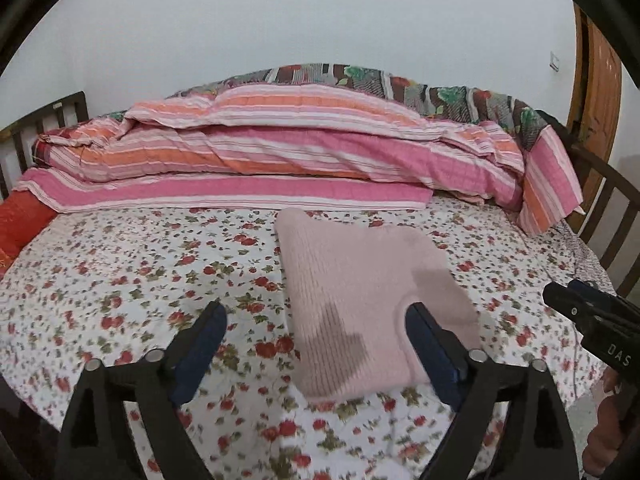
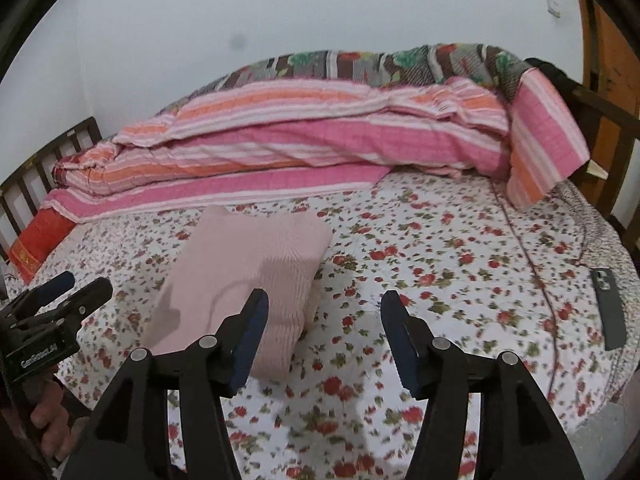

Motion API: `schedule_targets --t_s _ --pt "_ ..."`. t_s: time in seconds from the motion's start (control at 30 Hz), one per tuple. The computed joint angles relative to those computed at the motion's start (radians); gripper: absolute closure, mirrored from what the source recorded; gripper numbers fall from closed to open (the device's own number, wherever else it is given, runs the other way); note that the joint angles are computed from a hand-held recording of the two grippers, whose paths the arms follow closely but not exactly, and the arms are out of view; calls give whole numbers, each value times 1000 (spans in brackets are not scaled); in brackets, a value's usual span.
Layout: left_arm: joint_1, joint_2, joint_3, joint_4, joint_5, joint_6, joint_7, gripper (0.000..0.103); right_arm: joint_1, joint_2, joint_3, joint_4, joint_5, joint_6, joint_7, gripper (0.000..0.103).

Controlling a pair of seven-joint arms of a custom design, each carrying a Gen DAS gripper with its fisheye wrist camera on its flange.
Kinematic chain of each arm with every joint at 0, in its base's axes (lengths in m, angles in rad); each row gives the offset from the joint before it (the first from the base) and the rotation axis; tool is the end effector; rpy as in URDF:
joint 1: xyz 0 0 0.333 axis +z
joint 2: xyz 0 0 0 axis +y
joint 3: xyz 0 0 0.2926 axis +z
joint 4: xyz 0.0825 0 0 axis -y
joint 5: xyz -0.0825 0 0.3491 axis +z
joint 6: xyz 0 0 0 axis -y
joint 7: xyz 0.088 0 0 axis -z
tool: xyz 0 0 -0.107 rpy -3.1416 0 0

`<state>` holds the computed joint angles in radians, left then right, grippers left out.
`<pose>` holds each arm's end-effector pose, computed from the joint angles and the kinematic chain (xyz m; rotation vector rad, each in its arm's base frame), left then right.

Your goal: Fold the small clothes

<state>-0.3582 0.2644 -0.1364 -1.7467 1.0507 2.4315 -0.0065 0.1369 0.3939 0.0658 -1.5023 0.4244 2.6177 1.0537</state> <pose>0.5605 -0.2908 0.4606 -1.9812 1.2978 -0.7219 0.6711 0.1202 0.5142 -2.0091 1.3101 -0.4585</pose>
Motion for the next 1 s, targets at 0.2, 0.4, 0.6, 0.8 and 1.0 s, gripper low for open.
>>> schedule_targets --t_s 0.2,0.4,0.6,0.8,1.0 --pt "-26 -85 -34 -62 15 -77 -39 10 -8 -150 4 -180 53 104 -65 10" --pt "-24 -149 -72 -130 40 -101 -101 10 -5 -250 -5 -296 106 110 -140 6" --pt "-27 -181 -103 -153 58 -153 -134 10 15 -310 -17 -366 131 121 -164 6" --pt "-27 -188 -117 -156 54 -166 -133 10 31 -344 -25 -401 153 124 -185 6" --pt "-25 -191 -120 -161 44 -155 -128 10 42 -356 -32 -418 114 143 -147 6"
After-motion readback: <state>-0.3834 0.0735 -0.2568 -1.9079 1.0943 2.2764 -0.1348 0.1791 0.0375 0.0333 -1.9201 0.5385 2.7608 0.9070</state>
